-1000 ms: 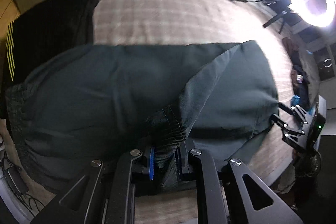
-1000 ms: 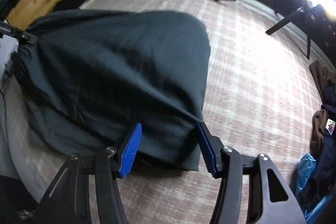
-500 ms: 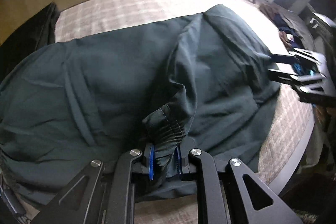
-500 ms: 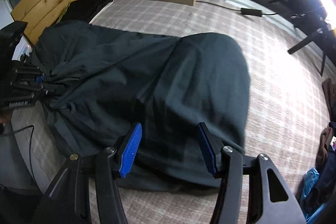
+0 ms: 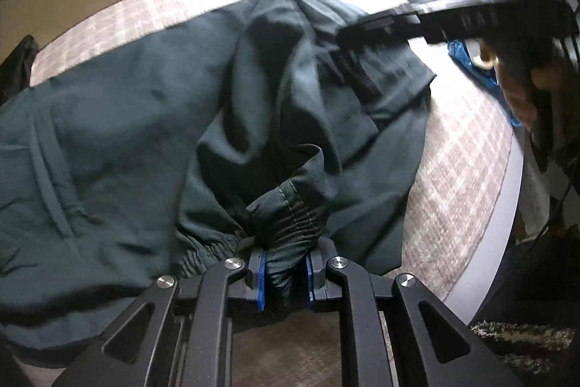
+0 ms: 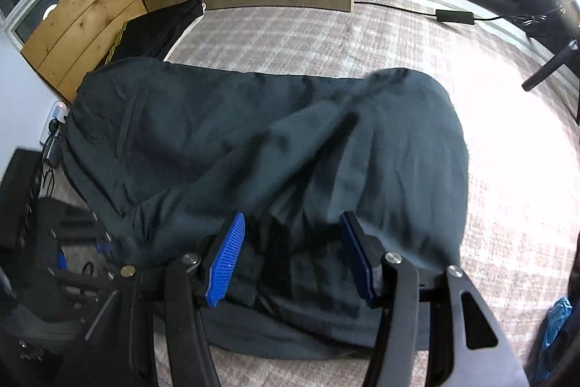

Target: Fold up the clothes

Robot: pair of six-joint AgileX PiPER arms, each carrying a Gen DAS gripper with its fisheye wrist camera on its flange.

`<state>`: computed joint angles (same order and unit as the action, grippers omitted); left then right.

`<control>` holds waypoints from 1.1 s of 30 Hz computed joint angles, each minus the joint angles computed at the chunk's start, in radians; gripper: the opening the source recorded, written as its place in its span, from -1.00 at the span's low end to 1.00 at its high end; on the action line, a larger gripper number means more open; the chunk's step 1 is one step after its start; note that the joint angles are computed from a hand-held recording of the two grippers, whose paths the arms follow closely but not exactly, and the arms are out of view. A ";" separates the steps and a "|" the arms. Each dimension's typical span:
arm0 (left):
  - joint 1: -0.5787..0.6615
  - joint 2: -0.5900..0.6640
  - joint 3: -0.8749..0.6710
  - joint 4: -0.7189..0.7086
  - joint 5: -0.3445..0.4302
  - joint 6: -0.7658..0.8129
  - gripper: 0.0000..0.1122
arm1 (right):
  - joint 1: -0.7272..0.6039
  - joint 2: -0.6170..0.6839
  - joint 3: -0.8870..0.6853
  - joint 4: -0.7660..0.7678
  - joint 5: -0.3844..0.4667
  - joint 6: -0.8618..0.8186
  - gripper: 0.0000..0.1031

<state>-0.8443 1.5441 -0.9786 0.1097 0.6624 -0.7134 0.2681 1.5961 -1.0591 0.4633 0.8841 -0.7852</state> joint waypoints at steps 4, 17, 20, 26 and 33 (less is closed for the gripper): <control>0.003 -0.011 -0.007 0.002 0.010 -0.011 -0.76 | 0.026 0.017 -0.006 -0.009 -0.012 0.020 0.04; 0.546 -0.129 0.032 -0.306 0.151 0.292 -0.29 | -0.042 0.006 0.004 0.007 0.002 -0.017 0.04; 0.662 -0.167 0.046 -0.363 0.210 0.353 -0.27 | -0.023 -0.027 0.021 0.048 0.032 -0.027 0.04; 0.685 -0.376 0.074 -0.228 0.309 0.316 -0.25 | 0.186 -0.065 0.035 0.142 0.037 0.042 0.04; 0.844 -0.564 0.175 -0.262 0.371 0.413 -0.25 | 0.595 0.118 -0.083 -0.005 -0.134 0.397 0.04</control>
